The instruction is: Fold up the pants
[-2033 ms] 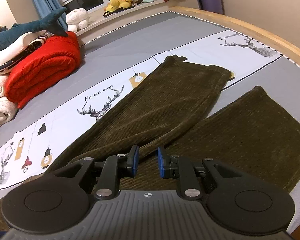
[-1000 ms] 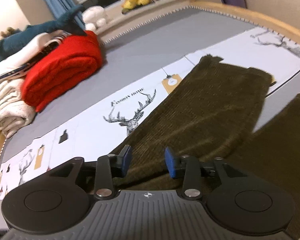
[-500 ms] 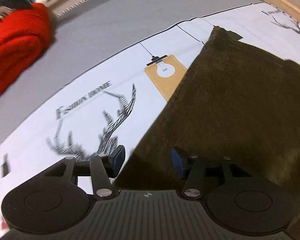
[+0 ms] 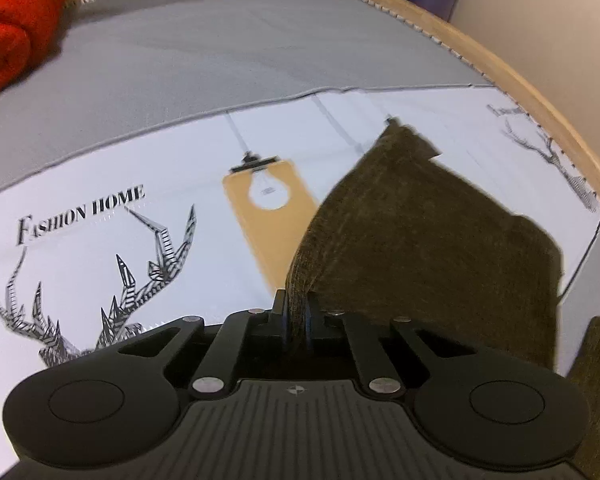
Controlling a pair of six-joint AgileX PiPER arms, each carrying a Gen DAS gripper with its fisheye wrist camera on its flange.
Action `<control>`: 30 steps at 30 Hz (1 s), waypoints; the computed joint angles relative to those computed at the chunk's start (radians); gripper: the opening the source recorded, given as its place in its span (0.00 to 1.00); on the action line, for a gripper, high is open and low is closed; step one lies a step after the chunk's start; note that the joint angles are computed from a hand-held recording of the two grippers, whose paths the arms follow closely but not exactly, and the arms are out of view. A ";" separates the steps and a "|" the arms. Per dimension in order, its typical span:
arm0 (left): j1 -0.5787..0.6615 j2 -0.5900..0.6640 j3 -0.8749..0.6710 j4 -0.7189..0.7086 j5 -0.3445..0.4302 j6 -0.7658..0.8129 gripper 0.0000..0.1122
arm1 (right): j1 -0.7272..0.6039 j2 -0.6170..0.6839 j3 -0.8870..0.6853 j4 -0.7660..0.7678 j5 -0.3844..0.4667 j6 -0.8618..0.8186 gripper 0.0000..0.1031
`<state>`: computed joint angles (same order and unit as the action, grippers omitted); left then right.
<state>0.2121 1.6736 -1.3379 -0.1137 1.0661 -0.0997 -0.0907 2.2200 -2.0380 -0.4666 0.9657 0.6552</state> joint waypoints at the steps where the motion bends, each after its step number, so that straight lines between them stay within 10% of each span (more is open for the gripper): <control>1: 0.010 -0.007 0.003 -0.012 0.000 0.017 0.10 | -0.013 -0.062 0.082 0.000 -0.048 0.005 0.07; 9: 0.114 -0.130 0.061 -0.130 -0.006 0.176 0.08 | -0.260 -0.736 0.746 0.289 -0.364 -0.180 0.06; 15: 0.214 -0.225 0.123 -0.222 0.041 0.321 0.07 | -0.727 -1.144 1.041 0.877 -0.215 -0.780 0.06; 22: 0.275 -0.223 0.120 -0.220 0.131 0.359 0.11 | -1.131 -1.089 1.186 0.957 0.133 -1.218 0.09; 30: 0.240 -0.245 0.082 -0.134 0.049 0.214 0.46 | -1.330 -1.008 1.148 1.112 0.145 -1.334 0.24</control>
<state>0.4520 1.4289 -1.2559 -0.2478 1.1151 0.1141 -1.4206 1.2122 -0.8897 0.6452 1.1106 -0.6786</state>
